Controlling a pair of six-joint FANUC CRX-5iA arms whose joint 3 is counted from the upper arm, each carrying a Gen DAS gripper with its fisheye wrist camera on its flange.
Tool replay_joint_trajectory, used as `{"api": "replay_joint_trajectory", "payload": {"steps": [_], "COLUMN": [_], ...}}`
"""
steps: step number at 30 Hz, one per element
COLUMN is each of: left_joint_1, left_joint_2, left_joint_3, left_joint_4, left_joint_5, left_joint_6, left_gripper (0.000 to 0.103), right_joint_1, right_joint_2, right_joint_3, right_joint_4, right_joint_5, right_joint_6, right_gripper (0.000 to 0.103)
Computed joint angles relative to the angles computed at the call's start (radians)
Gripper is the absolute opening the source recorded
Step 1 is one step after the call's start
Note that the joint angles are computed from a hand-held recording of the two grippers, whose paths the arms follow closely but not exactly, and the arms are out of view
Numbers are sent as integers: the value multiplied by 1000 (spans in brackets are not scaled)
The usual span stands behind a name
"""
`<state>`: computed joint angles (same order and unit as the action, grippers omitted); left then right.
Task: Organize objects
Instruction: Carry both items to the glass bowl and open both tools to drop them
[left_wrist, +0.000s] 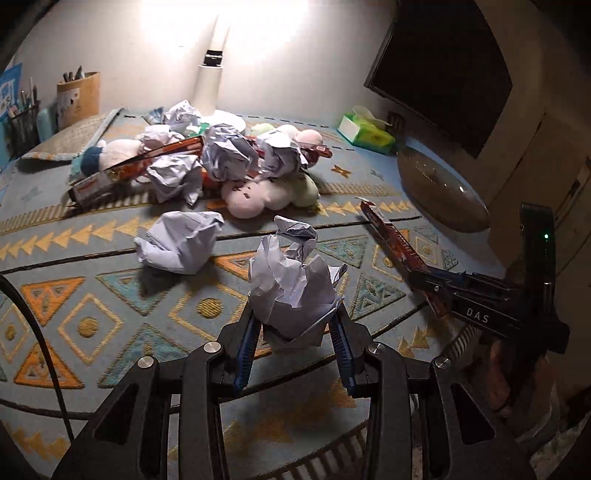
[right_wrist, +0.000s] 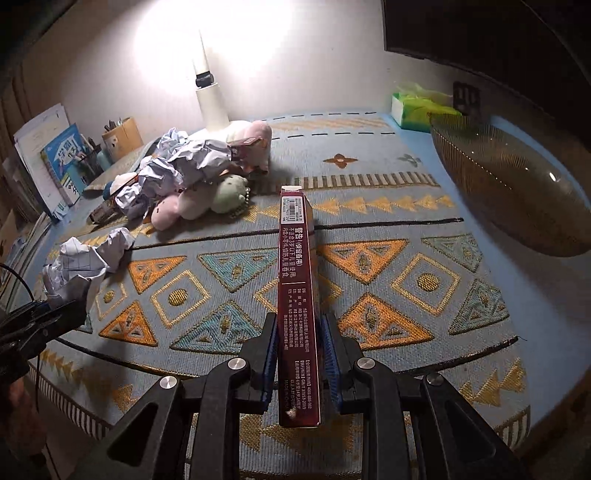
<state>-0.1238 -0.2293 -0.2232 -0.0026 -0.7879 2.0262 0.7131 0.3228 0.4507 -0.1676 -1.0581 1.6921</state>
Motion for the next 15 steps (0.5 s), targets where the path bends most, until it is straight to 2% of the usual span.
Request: {"api": "replay_joint_trajectory", "payload": {"steps": [2, 4, 5, 7, 8, 11, 12, 13, 14, 15], "left_joint_1": [-15, -33, -34, -36, -40, -60, -64, -68, -72, -76], "left_joint_2": [44, 84, 97, 116, 124, 149, 156, 163, 169, 177], "left_joint_3": [37, 84, 93, 107, 116, 155, 168, 180, 193, 210], "left_joint_4": [-13, -46, -44, -30, -33, -68, -75, -80, -84, -93], "left_joint_5": [-21, -61, -64, -67, -72, -103, -113, -122, -131, -143], "left_joint_6": [14, 32, 26, 12, 11, 24, 24, 23, 20, 16], "left_gripper": [34, 34, 34, 34, 34, 34, 34, 34, 34, 34], "right_joint_1": [-5, -5, -6, -13, -21, -20, -13, -4, 13, 19], "right_joint_2": [10, 12, 16, 22, 20, 44, 49, 51, 39, 37], "right_joint_3": [11, 8, 12, 27, 31, 65, 67, 64, 32, 25], "right_joint_4": [-12, 0, 2, -16, -39, -43, -29, -12, 34, 47], "right_joint_5": [-25, -21, -21, -26, -20, -39, -38, -37, -2, 5], "right_joint_6": [14, 13, 11, 7, 12, 10, 10, 11, 0, 3], "right_gripper": [22, 30, 36, 65, 66, 66, 59, 45, 41, 26]}}
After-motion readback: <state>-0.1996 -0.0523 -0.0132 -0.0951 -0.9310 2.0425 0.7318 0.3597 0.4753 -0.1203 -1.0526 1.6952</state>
